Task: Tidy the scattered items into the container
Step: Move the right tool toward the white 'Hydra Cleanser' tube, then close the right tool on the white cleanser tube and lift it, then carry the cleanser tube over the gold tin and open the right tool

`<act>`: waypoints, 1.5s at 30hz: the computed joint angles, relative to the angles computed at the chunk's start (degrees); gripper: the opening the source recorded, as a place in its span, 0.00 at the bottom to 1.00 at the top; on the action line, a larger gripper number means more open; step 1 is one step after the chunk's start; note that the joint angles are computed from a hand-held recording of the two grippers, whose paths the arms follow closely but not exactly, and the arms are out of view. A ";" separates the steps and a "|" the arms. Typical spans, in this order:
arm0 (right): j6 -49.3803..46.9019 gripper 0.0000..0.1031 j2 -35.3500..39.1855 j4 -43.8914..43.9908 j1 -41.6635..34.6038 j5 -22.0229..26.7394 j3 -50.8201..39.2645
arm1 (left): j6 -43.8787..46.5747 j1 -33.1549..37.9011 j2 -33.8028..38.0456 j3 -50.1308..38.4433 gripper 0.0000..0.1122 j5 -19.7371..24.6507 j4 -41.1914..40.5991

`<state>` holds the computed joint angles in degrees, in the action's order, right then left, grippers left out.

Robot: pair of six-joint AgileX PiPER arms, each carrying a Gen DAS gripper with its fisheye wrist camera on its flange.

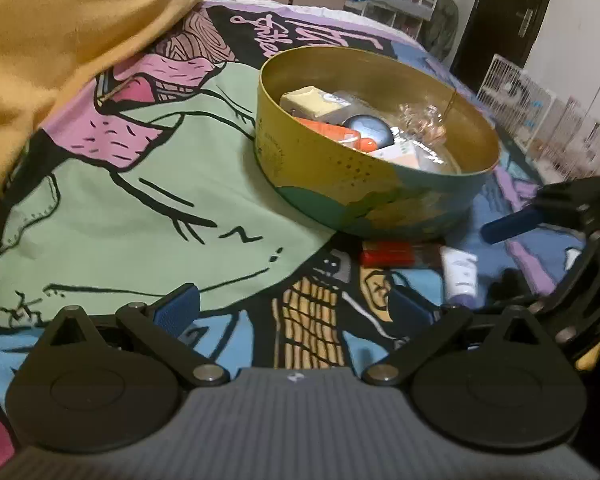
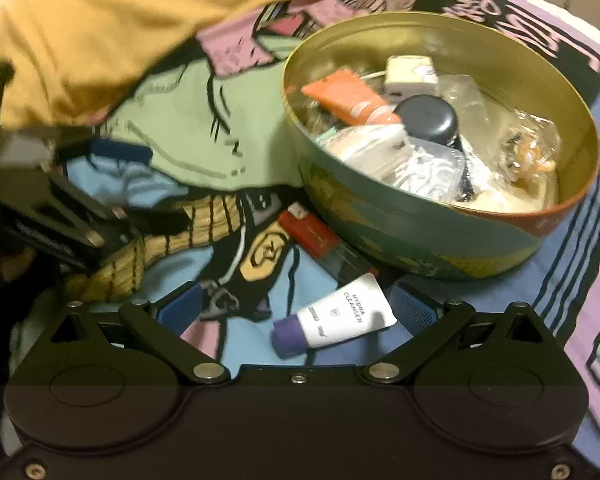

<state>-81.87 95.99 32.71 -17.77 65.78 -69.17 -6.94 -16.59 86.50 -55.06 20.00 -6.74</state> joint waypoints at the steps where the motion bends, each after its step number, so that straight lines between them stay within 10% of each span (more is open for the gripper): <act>1: 0.18 0.98 0.48 -1.47 0.71 0.00 -0.44 | 0.07 0.19 0.04 0.10 0.92 -0.08 -0.28; 23: 3.34 0.87 7.80 -15.58 8.93 -2.35 -7.05 | 0.49 1.57 2.76 -0.91 0.92 0.49 -3.52; 26: 3.24 0.69 7.44 -14.05 8.16 -2.82 -6.70 | 0.91 1.65 2.89 -0.90 0.92 0.46 -3.98; 45: 12.65 0.68 -2.77 -14.90 1.87 3.45 -4.57 | 6.50 1.95 2.36 -0.25 0.92 0.24 -9.17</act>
<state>-69.22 93.22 17.81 -15.90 69.22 -73.74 -0.45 -14.64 88.86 -55.31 20.24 -15.91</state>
